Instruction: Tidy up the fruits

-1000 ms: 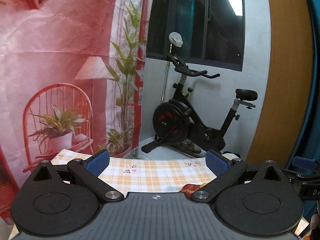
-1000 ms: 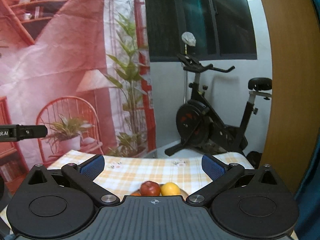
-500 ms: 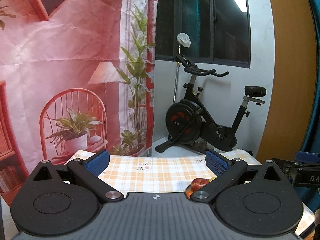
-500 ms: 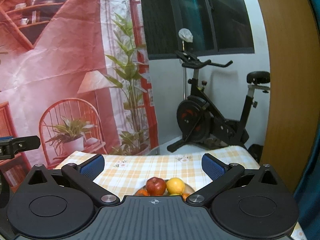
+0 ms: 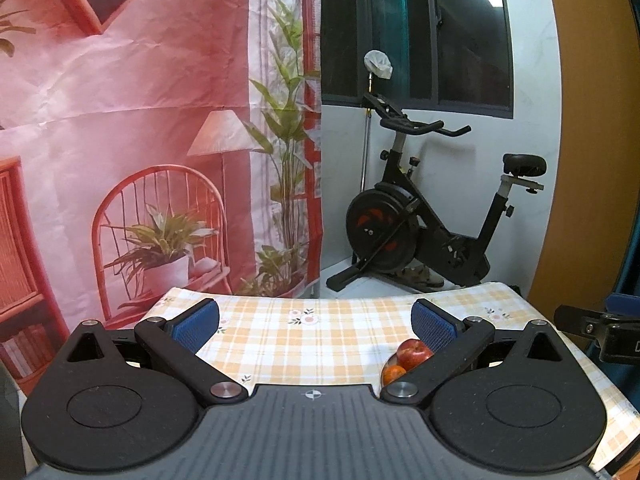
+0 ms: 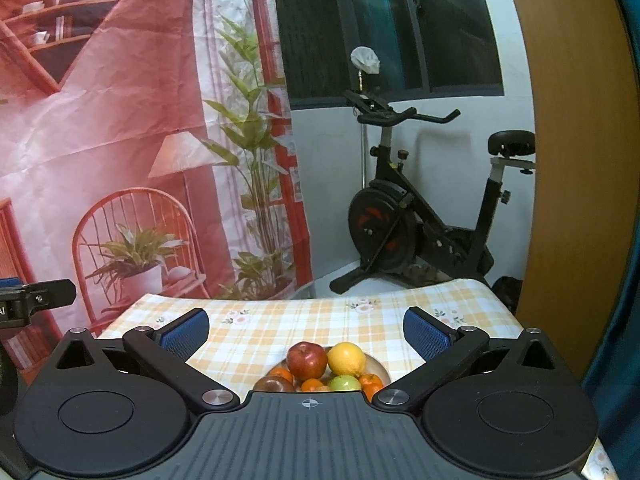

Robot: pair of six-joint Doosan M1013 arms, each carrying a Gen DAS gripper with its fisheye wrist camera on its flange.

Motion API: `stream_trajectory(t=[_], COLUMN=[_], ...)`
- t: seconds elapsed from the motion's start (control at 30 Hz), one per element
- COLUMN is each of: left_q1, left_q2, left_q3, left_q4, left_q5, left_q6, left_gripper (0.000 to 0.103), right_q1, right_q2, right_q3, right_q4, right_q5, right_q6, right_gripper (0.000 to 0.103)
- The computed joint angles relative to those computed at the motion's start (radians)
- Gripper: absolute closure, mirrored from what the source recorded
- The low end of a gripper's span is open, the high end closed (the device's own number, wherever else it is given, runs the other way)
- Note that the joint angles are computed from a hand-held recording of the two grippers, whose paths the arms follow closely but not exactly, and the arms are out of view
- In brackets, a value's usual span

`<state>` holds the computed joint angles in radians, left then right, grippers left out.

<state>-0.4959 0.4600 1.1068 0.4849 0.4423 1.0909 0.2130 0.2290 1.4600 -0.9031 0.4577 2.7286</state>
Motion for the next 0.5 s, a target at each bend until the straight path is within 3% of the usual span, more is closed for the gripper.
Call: stream_trajectory(t=[0.5], left_q1=[0.000], left_q2=[0.002], left_q3=[-0.006], left_q4=[-0.015], left_q5=[0.014], left_q6=[0.013], left_gripper=[0.000], right_q1=[0.000], right_q2=[0.002], right_q3=[0.003], right_q4=[0.011], right_q5=[0.001], right_q6=[-0.008], right_gripper=[0.000])
